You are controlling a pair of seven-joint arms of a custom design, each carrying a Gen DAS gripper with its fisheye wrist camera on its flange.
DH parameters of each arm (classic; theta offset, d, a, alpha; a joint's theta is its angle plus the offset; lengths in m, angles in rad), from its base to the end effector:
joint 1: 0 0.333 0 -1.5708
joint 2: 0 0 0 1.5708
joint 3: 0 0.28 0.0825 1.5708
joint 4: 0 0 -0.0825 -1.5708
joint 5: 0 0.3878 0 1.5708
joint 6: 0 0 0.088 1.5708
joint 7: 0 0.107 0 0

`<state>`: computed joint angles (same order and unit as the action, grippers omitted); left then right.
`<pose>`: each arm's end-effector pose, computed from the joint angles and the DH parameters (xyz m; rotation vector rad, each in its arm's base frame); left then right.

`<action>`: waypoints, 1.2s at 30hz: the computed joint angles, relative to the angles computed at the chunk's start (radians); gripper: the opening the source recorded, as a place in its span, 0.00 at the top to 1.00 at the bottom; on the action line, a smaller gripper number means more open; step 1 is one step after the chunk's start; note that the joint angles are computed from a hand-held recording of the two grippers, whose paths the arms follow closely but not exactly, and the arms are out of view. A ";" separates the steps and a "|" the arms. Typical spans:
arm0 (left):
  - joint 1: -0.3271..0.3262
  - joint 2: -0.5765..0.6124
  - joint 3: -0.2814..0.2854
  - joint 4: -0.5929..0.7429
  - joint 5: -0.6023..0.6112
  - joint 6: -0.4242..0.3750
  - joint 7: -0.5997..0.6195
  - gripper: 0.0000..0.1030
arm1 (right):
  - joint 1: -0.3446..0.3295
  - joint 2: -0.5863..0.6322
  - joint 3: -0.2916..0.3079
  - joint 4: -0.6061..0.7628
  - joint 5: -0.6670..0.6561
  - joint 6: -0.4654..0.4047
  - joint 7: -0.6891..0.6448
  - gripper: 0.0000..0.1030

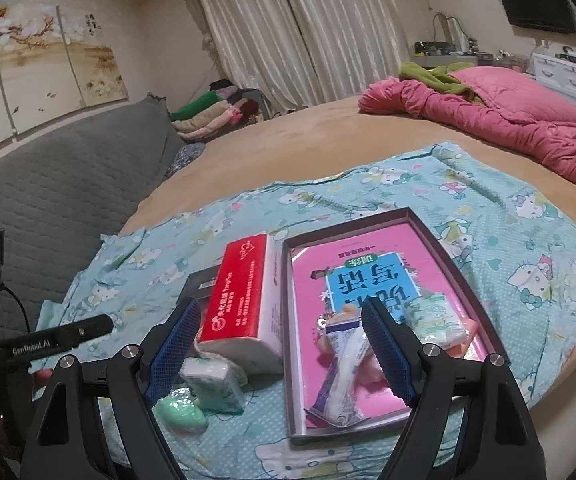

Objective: Organize soft objects
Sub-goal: 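Open both tools and move them back over the pile beside the tray, then grasp the mint-green sponge bag with the left tool while the right tool approaches a white tissue pack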

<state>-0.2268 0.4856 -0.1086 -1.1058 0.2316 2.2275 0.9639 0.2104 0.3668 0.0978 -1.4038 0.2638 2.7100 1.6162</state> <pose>0.6956 -0.2118 0.5847 -2.0871 1.6723 -0.7630 0.6847 0.1946 0.5760 -1.6018 1.5172 -0.3987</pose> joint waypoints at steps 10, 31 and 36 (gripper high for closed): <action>0.029 -0.059 0.000 -0.095 -0.013 0.048 -0.015 0.17 | 0.017 0.008 0.019 0.019 0.012 -0.048 -0.050 0.19; 0.127 -0.096 -0.080 -0.272 -0.326 0.081 0.178 0.17 | 0.077 0.085 0.018 0.082 -0.032 -0.207 -0.096 0.19; 0.128 -0.082 -0.080 -0.280 -0.379 0.074 0.188 0.17 | 0.085 0.117 0.015 0.109 -0.051 -0.232 -0.093 0.19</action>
<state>-0.0989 0.4040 -0.1885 -1.3855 -0.1476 2.3011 1.1522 0.2950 0.4835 0.1132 -1.2946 0.2123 2.4785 1.5232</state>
